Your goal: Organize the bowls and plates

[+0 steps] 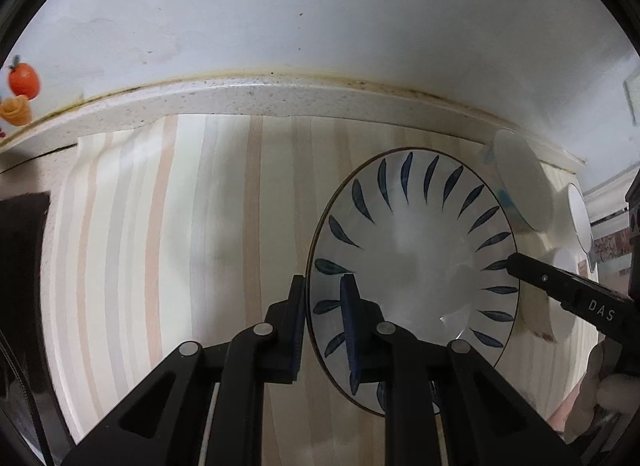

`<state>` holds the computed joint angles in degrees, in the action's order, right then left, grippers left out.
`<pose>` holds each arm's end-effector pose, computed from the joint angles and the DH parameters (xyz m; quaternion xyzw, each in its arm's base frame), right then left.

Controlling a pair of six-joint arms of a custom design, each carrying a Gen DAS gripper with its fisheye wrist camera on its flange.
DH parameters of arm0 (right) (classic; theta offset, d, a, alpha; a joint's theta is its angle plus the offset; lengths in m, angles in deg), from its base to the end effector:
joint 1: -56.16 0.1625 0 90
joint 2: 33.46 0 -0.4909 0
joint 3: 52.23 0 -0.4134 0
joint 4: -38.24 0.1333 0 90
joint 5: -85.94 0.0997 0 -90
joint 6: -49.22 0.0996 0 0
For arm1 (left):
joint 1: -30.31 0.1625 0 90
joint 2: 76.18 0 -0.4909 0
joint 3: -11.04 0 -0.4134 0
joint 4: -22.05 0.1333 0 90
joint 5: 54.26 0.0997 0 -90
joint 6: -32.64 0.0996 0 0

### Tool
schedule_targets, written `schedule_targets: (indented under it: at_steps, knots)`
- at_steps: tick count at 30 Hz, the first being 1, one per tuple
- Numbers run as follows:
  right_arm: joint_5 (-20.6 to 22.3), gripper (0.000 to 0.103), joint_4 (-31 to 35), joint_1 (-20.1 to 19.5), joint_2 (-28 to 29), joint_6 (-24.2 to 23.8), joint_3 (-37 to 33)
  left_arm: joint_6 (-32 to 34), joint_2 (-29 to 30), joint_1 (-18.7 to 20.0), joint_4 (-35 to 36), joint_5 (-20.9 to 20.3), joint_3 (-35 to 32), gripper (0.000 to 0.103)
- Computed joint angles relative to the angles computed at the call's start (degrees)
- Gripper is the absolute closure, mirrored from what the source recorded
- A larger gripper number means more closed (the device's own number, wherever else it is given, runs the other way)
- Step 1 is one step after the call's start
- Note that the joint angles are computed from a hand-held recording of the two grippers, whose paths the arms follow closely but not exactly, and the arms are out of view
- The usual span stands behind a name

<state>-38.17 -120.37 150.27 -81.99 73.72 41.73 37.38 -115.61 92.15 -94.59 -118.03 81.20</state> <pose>0.1302 -0.7319 0.1993 -0.2238 -0.9113 0.2571 0.2309 -0.2342 -0.8133 0.1668 0.2834 0.9312 -0.0120 0.2291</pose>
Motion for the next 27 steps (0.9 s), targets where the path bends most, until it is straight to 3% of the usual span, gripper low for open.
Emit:
schedule_targets:
  at_steps: [16,27]
  knots:
    - [0.75,0.088,-2.62,4.25,-12.89,-0.76,18.28,-6.8,-12.95,-5.73,-4.87,-0.41,20.24,0.088]
    - [2.76,0.088,-4.38,4.56,-16.62,-0.97,27.56,-12.16,-17.97,-7.47,-4.98,-0.32,29.82,0.088]
